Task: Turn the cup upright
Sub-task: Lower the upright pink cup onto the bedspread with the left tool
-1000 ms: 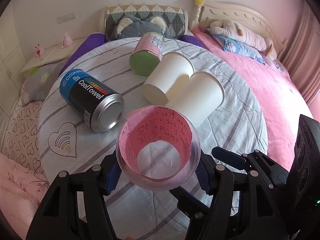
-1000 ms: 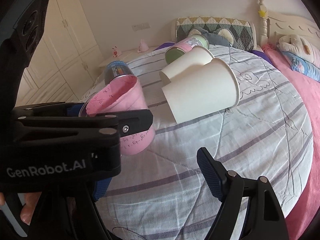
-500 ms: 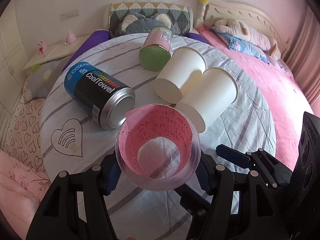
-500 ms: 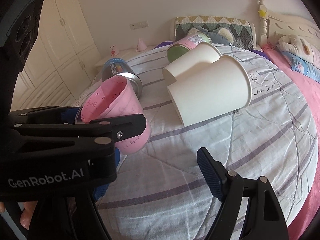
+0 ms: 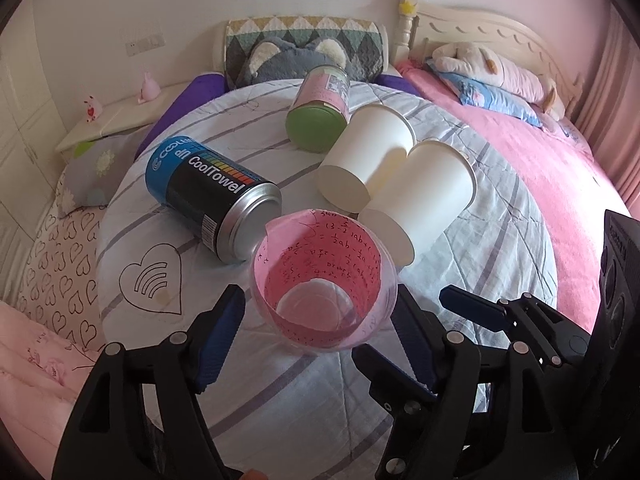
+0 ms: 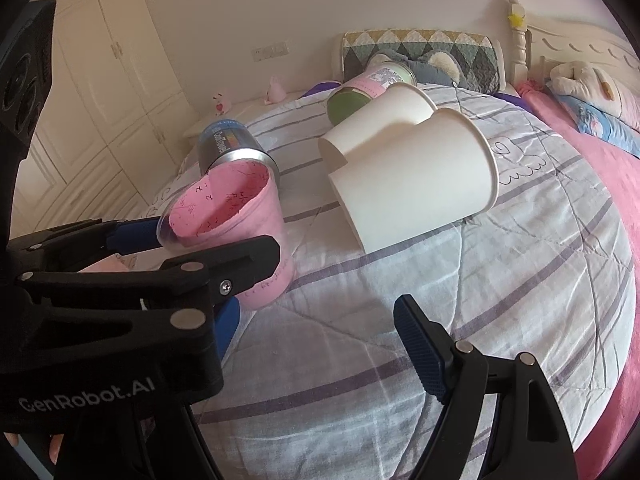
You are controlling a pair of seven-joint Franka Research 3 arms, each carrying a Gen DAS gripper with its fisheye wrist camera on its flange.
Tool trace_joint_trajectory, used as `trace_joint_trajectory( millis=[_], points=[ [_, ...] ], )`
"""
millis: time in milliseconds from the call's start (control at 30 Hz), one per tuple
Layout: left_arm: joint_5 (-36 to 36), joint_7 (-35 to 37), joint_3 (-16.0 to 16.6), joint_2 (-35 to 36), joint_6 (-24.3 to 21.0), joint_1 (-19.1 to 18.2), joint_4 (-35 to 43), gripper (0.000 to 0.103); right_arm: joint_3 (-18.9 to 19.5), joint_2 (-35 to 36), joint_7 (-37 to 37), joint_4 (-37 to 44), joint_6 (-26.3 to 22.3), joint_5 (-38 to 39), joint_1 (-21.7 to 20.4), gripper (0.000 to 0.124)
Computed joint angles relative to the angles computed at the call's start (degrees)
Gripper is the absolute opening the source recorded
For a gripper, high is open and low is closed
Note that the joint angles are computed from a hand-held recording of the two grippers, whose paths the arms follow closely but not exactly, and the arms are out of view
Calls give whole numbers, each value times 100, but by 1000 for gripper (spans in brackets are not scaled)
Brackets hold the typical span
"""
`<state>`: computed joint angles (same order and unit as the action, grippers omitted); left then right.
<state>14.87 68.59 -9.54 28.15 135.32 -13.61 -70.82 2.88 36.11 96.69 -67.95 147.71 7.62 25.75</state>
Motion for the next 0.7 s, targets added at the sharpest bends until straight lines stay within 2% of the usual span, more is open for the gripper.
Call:
trace_joint_trajectory(
  millis=[100, 433, 500, 700],
  points=[
    [28, -55, 18, -126, 157, 21, -176, 85, -28, -25, 59, -11, 9, -18, 23, 81],
    [90, -182, 4, -663, 576, 142, -877, 87, -188, -228, 488, -172, 123, -249, 164, 81],
    [84, -172, -14, -843, 715, 186, -1100, 92, -223, -326, 643, -283, 174, -310, 193, 81],
    [606, -643, 115, -1377, 1238, 154, -1749, 98, -372, -704, 1042, -679, 429, -721, 346, 81]
  ],
)
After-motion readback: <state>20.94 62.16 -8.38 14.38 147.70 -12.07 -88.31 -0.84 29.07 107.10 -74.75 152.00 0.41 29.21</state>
